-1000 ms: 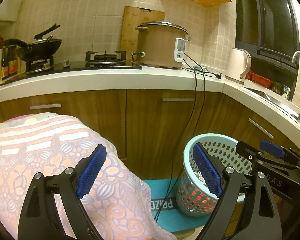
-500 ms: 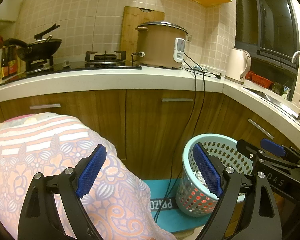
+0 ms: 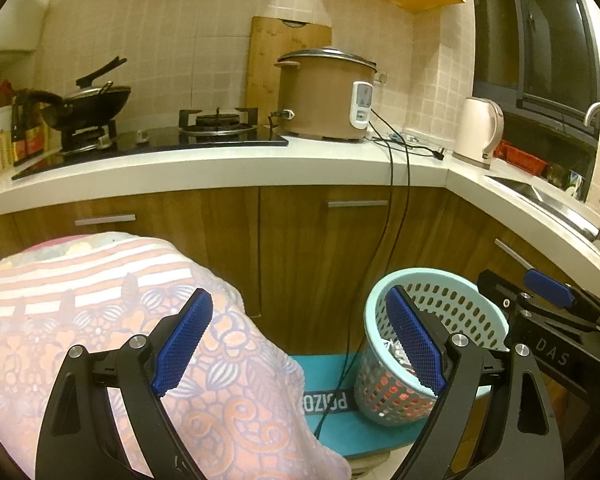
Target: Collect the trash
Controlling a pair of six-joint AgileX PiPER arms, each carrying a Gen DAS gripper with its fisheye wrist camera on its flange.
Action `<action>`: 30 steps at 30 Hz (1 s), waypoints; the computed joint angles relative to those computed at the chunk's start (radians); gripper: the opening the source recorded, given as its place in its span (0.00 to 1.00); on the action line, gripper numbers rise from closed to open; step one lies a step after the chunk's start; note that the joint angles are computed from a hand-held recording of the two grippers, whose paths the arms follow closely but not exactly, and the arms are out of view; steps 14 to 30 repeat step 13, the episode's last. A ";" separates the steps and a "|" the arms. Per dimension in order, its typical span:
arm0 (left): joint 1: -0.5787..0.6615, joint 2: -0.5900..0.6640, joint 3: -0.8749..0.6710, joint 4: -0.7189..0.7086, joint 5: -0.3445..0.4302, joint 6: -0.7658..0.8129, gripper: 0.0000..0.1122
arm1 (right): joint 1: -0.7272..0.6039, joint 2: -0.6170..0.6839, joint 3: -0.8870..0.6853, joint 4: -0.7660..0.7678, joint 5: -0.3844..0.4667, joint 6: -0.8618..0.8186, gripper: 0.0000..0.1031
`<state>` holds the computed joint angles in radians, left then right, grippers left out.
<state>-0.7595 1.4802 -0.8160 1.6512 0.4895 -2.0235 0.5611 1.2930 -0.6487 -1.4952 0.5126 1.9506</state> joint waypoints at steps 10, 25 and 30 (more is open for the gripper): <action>-0.023 -0.051 0.034 -0.113 0.023 0.080 0.81 | 0.052 -0.071 0.022 0.060 0.054 -0.053 0.68; -0.020 -0.070 0.050 -0.128 0.024 0.096 0.81 | 0.070 -0.072 0.016 0.076 0.067 -0.067 0.68; -0.020 -0.070 0.050 -0.128 0.024 0.096 0.81 | 0.070 -0.072 0.016 0.076 0.067 -0.067 0.68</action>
